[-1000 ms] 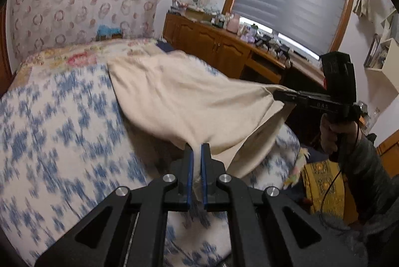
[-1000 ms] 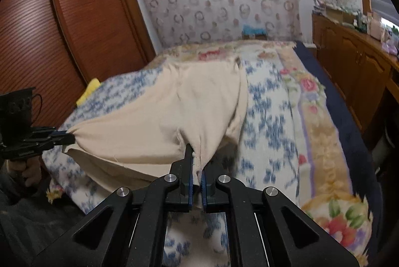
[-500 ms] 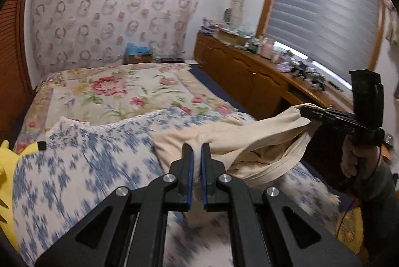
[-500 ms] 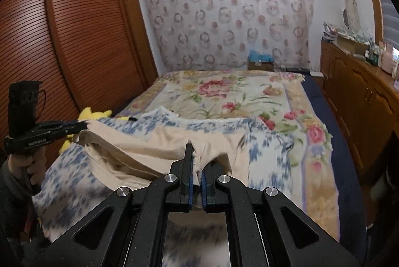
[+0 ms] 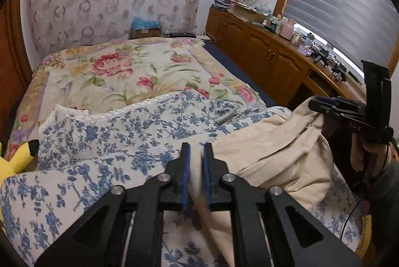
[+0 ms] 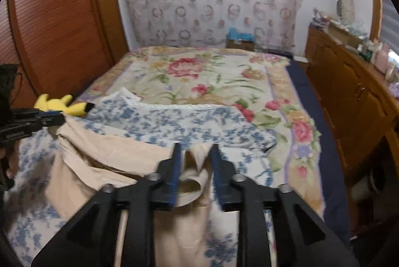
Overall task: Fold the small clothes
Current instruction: 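Lift the held hem with both grippers and fold it over the shirt, then open both grippers to release the folded shirt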
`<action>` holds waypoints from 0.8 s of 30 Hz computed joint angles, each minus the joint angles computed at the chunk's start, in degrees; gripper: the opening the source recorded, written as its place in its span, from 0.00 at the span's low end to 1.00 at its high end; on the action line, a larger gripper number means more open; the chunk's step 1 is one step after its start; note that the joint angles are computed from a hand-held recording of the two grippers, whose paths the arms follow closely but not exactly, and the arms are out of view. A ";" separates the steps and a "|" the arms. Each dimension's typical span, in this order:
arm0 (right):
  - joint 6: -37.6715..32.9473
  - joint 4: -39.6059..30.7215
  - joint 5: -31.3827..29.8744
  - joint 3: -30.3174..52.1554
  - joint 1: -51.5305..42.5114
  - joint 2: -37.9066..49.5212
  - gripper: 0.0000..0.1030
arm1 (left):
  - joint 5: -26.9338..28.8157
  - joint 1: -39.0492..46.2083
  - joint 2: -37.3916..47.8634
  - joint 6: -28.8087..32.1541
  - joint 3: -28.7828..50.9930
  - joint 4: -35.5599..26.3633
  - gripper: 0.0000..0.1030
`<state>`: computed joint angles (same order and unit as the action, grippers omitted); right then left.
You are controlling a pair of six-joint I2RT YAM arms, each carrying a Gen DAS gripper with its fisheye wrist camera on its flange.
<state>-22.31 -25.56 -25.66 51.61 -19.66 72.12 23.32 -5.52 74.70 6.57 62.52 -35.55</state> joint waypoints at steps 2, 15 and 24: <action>-1.83 0.70 -1.10 -1.35 -1.33 -1.11 0.41 | 0.03 0.54 -1.61 1.40 -1.19 0.07 0.22; -13.09 -3.68 -4.27 -1.76 -3.64 5.03 0.48 | 1.31 0.76 -2.75 6.47 -7.73 -2.61 0.32; -9.55 -0.80 -10.28 3.77 -1.50 10.32 0.01 | 1.19 -0.83 -0.26 3.25 -6.02 -0.18 0.32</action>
